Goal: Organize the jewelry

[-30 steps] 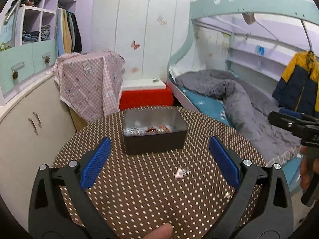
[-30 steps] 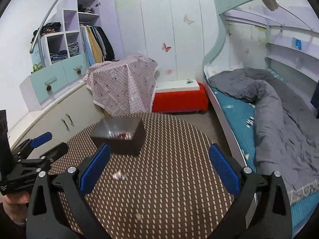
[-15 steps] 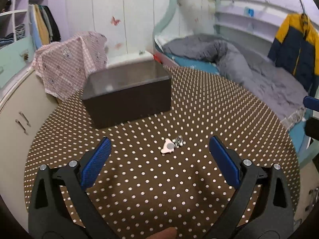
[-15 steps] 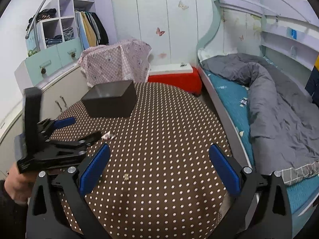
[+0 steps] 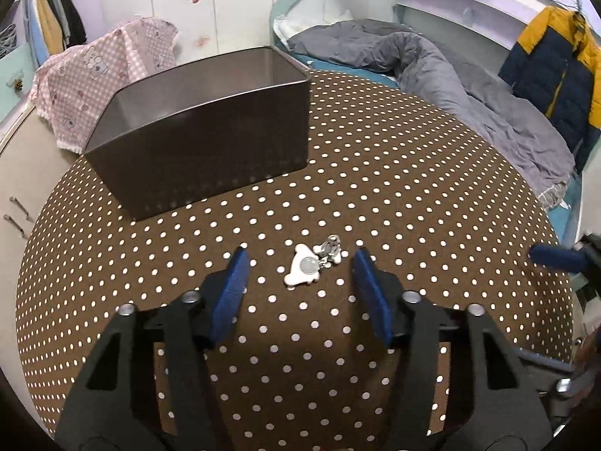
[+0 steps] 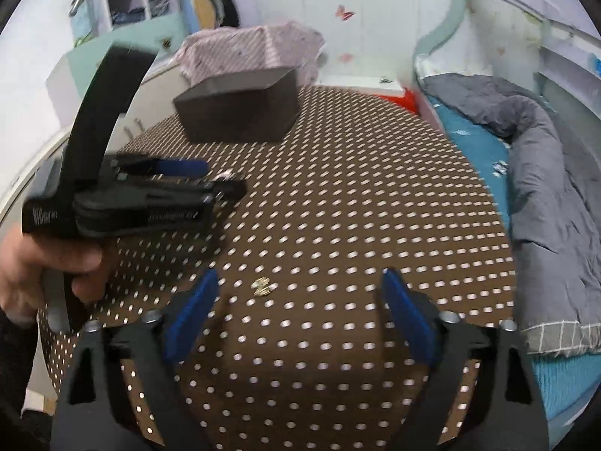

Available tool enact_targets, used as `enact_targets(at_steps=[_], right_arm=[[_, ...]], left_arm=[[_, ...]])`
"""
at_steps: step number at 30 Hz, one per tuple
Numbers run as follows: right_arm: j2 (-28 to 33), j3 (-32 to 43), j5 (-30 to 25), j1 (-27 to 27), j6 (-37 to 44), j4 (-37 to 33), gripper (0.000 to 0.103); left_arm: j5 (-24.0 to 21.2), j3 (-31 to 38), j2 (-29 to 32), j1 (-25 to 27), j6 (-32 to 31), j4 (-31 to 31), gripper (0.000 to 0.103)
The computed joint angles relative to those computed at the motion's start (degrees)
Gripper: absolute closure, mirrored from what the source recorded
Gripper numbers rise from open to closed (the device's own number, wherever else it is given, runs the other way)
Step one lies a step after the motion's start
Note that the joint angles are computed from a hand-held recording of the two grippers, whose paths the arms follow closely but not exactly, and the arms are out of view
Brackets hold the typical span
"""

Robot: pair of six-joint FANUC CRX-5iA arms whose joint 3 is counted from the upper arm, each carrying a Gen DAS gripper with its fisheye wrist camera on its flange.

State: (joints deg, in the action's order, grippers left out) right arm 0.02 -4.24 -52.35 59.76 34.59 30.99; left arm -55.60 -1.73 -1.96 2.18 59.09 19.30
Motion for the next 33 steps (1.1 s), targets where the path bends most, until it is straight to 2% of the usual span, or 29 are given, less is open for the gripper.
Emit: enact_targets(at_steps=[2,3,5,6,8,11,26,33], right_arm=[[0.59,0.41,-0.42,0.2,1.13,-0.64,0.048],[0.86,0.6,-0.74,0.33,1.57,-0.66,0.051],[0.73,0.35,-0.47,0.55,1.78,-0.36,0.067],[0.73,0.49,-0.54,0.59,2.42,-0.69,0.072],[0.89,0.59,-1.0,0.92,3.26,-0.4,0.085],[0.7,0.85,-0.58,0.96,5.36,-1.84,0.096],[-2.43,0.4,2.83,0.41,5.99,-5.06,0.097],[0.08,7.03,1.77,-0.67,11.12,-3.07,0.097]], left_arm=[[-0.15,-0.09,0.23,0.04,-1.49,1.27,0.062],[-0.01,-0.02,0.49,-0.26,-1.62,1.52,0.069],[-0.14,-0.34,0.33,0.02,-2.73,2.59,0.081],[0.04,-0.67,0.2,-0.13,-2.93,2.74,0.085],[0.44,-0.97,0.09,-0.31,-3.34,2.83,0.086],[0.5,-1.7,-0.35,-0.08,-3.99,3.88,0.086],[0.44,-9.45,-7.51,5.98,-7.34,12.55,0.086],[1.9,-9.09,-10.06,9.38,-9.3,15.9,0.086]])
